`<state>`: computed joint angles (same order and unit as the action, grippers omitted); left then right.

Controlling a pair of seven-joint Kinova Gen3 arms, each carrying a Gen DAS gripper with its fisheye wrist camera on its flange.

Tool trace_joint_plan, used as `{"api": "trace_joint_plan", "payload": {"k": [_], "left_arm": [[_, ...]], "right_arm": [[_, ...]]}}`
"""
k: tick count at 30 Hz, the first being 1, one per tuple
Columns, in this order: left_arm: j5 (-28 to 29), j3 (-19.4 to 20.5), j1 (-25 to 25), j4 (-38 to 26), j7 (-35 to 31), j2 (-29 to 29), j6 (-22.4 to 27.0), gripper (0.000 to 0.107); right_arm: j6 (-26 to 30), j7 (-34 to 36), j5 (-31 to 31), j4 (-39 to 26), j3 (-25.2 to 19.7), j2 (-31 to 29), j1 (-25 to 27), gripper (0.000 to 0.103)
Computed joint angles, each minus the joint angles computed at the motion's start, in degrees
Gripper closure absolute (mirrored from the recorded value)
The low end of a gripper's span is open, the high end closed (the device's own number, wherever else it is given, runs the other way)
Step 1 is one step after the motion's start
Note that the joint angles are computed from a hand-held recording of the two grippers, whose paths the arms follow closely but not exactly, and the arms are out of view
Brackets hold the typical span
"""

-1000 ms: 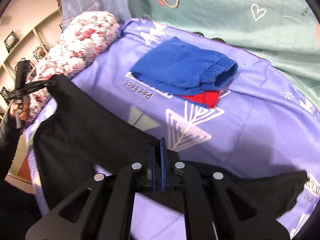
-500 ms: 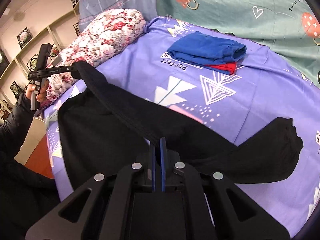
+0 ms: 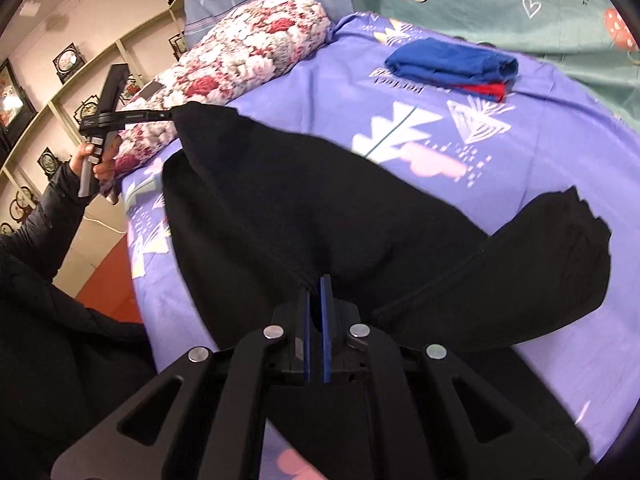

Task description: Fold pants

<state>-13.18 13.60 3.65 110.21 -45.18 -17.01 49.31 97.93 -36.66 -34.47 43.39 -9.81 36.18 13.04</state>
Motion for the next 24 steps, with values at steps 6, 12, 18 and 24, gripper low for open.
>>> {"api": "trace_joint_plan", "payload": {"k": [6, 12, 18, 24], "left_arm": [[0.05, 0.95, -1.08, 0.97, 4.19, 0.48, 4.21, 0.085], [0.96, 0.21, 0.18, 1.99, 5.24, 0.3, 5.86, 0.088], [5.46, -2.51, 0.47, 4.07, 5.44, 0.54, 3.26, 0.063], [9.91, -6.01, -0.27, 4.09, 5.7, 1.15, 2.98, 0.034]], "right_arm": [[-2.14, 3.86, 0.3, 8.02, 0.51, -3.72, 0.22, 0.098], [-2.83, 5.47, -0.65, 12.56, 1.4, -6.34, 0.54, 0.098], [-5.1, 5.87, -0.71, 17.54, 2.78, -8.08, -0.21, 0.096], [-6.46, 6.75, -1.51, 19.92, 3.31, -9.27, 0.51, 0.092]]}}
